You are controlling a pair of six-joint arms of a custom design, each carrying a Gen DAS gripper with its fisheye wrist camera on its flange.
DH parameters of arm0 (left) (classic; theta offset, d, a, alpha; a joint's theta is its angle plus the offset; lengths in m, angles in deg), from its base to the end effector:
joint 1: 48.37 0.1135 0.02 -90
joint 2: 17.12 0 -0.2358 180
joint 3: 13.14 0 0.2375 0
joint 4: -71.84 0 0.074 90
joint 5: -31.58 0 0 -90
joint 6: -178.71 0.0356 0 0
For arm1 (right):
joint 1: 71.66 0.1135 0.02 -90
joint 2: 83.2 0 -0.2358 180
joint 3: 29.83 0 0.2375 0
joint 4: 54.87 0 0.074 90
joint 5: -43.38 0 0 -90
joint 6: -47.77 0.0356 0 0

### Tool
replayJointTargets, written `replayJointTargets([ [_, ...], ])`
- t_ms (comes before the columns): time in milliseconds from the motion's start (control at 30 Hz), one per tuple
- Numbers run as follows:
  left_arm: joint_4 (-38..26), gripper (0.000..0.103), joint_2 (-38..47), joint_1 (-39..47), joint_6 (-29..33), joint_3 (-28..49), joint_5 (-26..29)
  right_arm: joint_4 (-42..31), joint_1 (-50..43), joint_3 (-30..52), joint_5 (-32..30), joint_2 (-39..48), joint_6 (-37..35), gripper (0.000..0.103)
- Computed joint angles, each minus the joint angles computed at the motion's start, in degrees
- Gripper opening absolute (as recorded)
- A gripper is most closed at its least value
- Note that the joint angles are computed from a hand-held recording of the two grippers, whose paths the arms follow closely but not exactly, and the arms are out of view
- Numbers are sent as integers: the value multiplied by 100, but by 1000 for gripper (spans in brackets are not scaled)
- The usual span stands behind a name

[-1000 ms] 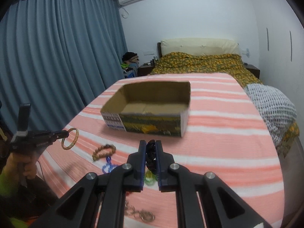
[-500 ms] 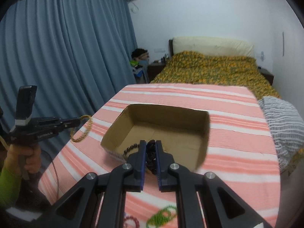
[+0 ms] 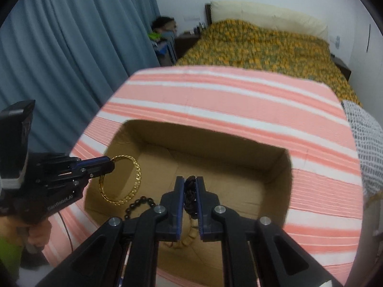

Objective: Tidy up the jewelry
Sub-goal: 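Carry the green-pendant strand and gold bangle into the cardboard box with both tools, then open both tools to drop the strand and bangle in the box, then withdraw both tools from the box back over the remaining jewelry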

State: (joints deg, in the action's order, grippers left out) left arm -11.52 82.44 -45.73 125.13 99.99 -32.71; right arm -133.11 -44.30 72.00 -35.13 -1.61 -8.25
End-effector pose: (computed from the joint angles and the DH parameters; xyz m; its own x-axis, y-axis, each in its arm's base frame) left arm 0.3270 -0.0004 0.3022 -0.6901 0.5037 -0.5197 0.6436 0.7555 -0.1225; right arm 0.2395 0.1160 0.3366 -0.8239 0.1904 -0.5338 0.1252 0.9798 0.1561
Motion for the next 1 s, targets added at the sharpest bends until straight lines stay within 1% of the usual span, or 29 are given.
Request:
replayJointTargets([
  [167, 180, 3, 133, -153, -151, -47, -179, 212, -229, -201, -200, 185, -84, 10],
  [233, 221, 5, 217, -173, -166, -9, -223, 268, -317, -202, -301, 263, -124, 12],
  [267, 255, 6, 225, -177, -183, -26, -257, 299, -339, -227, -334, 264, -138, 15],
  [300, 321, 15, 207, -175, -229, -77, -292, 298, -365, -218, -351, 283, -170, 22],
  [333, 382, 38, 183, -190, -292, -124, -337, 282, -338, -236, -295, 258, -159, 38],
  [367, 466, 49, 124, -152, -332, -193, -362, 275, -309, -218, -200, 242, -141, 42],
  [400, 559, 59, 42, -117, -356, -278, -341, 288, -254, -286, -81, 133, -109, 42],
  [433, 625, 61, 16, -71, -349, -292, -322, 298, -266, -239, -61, 165, -130, 42],
  [533, 517, 62, -66, 93, -196, -275, -212, 230, -193, -315, 92, -70, -139, 42],
  [600, 436, 64, -305, 303, 25, -432, -102, 112, -39, -382, 266, -279, -80, 42],
  [633, 431, 67, -414, 350, 92, -528, -72, 93, 35, -422, 333, -348, -43, 42],
  [733, 272, 74, -863, 750, 616, -886, 133, -121, 499, -622, 651, -753, 211, 42],
  [800, 68, 76, -1158, 1111, 1085, -1123, 278, -332, 987, -697, 960, -931, 520, 42],
  [867, -260, 79, -1337, 1546, 1604, -1230, 457, -607, 1492, -878, 1251, -1234, 918, 42],
  [900, -411, 80, -1422, 1767, 1861, -1292, 537, -835, 1889, -974, 1464, -1414, 1287, 43],
  [933, -630, 82, -1528, 2127, 2260, -1361, 643, -942, 2111, -1028, 1573, -1498, 1504, 46],
  [967, -750, 83, -1584, 2326, 2484, -1389, 697, -1189, 2546, -1103, 1788, -1643, 1961, 51],
  [1000, -932, 85, -1628, 2630, 2843, -1399, 781, -1462, 2999, -1151, 2013, -1742, 2468, 53],
])
